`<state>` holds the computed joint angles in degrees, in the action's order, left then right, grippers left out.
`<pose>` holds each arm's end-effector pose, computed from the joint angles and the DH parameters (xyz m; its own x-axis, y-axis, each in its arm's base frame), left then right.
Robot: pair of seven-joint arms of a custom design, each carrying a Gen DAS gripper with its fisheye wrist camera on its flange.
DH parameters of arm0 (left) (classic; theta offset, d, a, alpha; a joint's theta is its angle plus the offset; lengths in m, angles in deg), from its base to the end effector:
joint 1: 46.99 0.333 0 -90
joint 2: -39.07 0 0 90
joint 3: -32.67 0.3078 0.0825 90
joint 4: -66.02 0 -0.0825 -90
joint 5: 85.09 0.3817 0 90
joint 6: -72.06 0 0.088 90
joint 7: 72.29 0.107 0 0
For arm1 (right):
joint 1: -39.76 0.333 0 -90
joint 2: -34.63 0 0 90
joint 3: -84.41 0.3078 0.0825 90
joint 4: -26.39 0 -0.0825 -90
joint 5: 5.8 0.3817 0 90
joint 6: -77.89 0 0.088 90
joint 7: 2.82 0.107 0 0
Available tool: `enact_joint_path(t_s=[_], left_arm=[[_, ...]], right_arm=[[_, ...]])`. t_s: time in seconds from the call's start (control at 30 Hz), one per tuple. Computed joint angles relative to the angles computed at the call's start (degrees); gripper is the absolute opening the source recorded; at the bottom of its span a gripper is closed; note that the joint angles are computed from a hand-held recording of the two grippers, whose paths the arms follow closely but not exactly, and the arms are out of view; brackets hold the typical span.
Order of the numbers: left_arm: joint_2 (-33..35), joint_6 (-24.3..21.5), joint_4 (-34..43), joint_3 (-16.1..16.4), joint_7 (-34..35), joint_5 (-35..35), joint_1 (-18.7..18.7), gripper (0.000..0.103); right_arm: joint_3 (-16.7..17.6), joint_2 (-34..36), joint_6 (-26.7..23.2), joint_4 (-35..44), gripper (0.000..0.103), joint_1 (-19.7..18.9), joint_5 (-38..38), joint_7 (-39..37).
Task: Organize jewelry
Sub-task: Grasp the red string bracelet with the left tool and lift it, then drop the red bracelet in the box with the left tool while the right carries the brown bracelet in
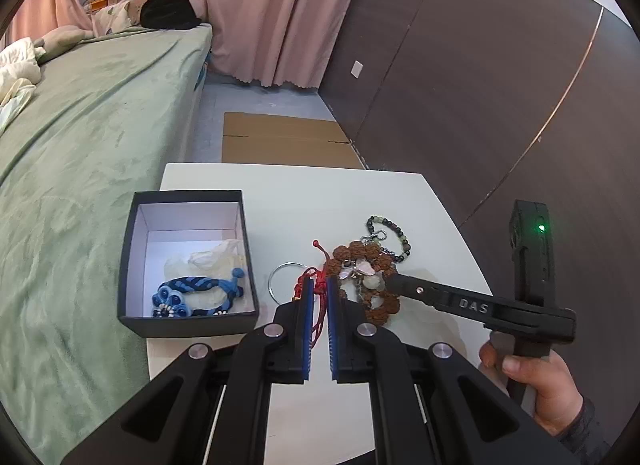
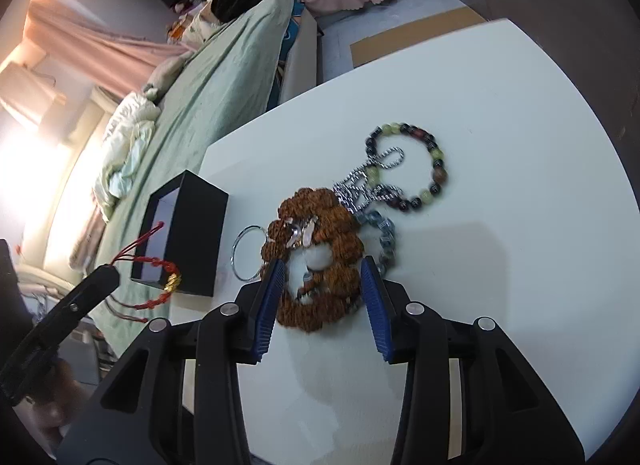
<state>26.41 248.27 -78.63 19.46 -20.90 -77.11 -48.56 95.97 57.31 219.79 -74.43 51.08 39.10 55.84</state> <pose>0.4701 -0.1383 0.4380 0.1417 -0.9419 0.3045 -0.7165 -0.3098 -0.6250 0.6279 0.2480 0.3734 0.4122 -0.7582 -0.5052 -0.8879 -0.2100 -0.4094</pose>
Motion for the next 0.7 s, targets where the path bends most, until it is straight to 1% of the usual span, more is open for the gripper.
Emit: enact_joint_path(t_s=[0.1,0.17,0.2,0.27,0.3,0.37,0.43,0.57,0.7], left_arm=[[-0.8,0.2,-0.7,0.2,-0.2,-0.1,0.2,0.004],[-1.4,0.2,-1.1,0.1,-0.4,0.0,0.6,0.004],[-1.7,0.1,-1.3,-0.1,-0.5,0.1,0.8,0.004],[-2.3,-0.1,-1.7,-0.2,-0.7,0.2,1.2,0.004],[-2.5,-0.2,-1.8,-0.2,-0.7,0.2,1.2,0.004],[-2.9,-0.2,-2.1,-0.2,-0.6,0.2,1.3,0.004],[-3.0,-0.3,-2.2,-0.1,-0.4,0.1,1.2,0.004],[-3.7,-0.5,-2.4,-0.3,-0.4,0.1,1.5,0.004],[-4.5,-1.4,-2.4,-0.8,-0.5,1.0,2.6,0.004]], right_arm=[[-0.7,1.6,0.8,1.6,0.039,1.5,-3.5,2.1],[-1.1,2.3,1.6,2.1,0.033,2.2,-6.1,4.0],[-1.1,2.7,1.7,2.3,0.032,2.4,-7.1,4.6],[-1.0,2.9,1.8,2.4,0.026,2.5,-8.8,5.8],[-0.9,2.8,2.1,2.0,0.026,2.4,-9.2,5.8],[-0.4,2.7,2.2,1.8,0.022,1.8,-9.2,5.9],[0.2,2.4,1.9,1.5,0.020,0.9,-8.1,5.4],[1.3,1.4,2.1,0.5,0.019,-0.5,-4.5,3.0],[3.1,-1.5,3.2,-2.0,0.019,-2.3,3.9,-4.3]])
